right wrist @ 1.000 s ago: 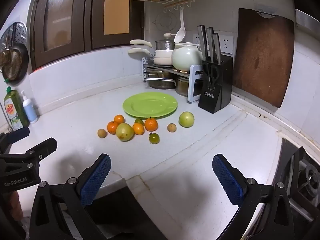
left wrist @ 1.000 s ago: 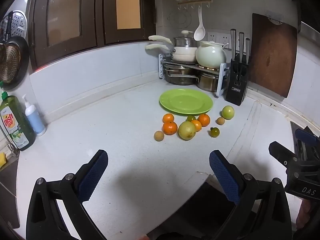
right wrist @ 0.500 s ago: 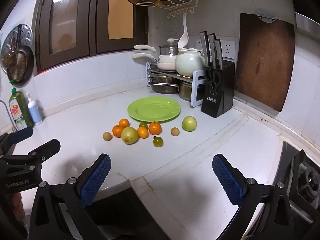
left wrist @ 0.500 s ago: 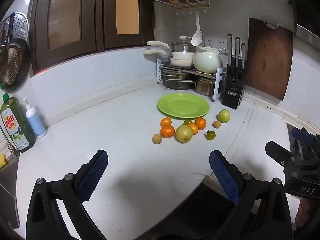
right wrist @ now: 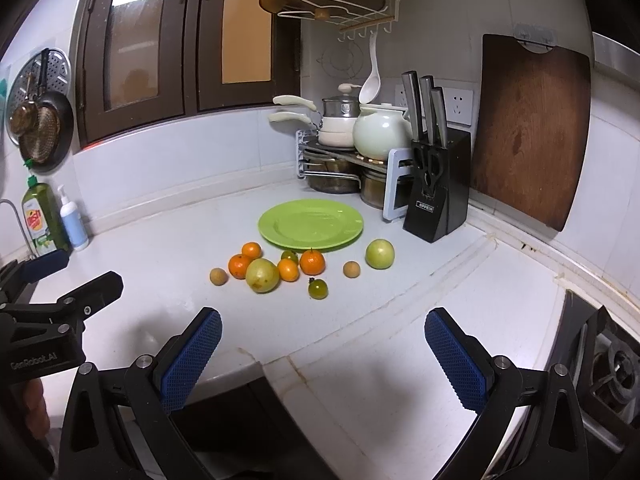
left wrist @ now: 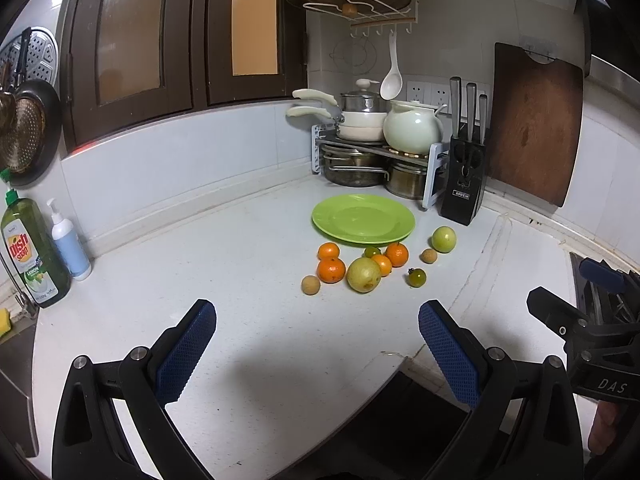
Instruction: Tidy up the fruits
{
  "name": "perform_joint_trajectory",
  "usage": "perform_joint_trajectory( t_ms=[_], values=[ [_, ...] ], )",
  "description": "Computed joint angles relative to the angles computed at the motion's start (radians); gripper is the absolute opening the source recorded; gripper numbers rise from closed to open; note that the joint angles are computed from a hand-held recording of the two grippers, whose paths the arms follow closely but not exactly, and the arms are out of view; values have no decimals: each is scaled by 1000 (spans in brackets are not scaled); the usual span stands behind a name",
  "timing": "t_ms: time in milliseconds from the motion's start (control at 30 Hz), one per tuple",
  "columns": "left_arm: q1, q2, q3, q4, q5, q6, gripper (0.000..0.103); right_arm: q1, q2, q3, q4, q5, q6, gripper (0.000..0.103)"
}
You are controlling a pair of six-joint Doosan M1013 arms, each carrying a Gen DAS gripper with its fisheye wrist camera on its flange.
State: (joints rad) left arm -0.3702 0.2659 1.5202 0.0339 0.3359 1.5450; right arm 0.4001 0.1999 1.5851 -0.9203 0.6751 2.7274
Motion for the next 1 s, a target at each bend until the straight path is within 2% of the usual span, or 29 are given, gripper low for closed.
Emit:
perform_joint_trajectory(
  t_ms=[1000],
  values=[
    [-3, -1, -1, 6, -9, -12, 103, -1, -6, -1, -12, -20, -6, 102]
  ],
)
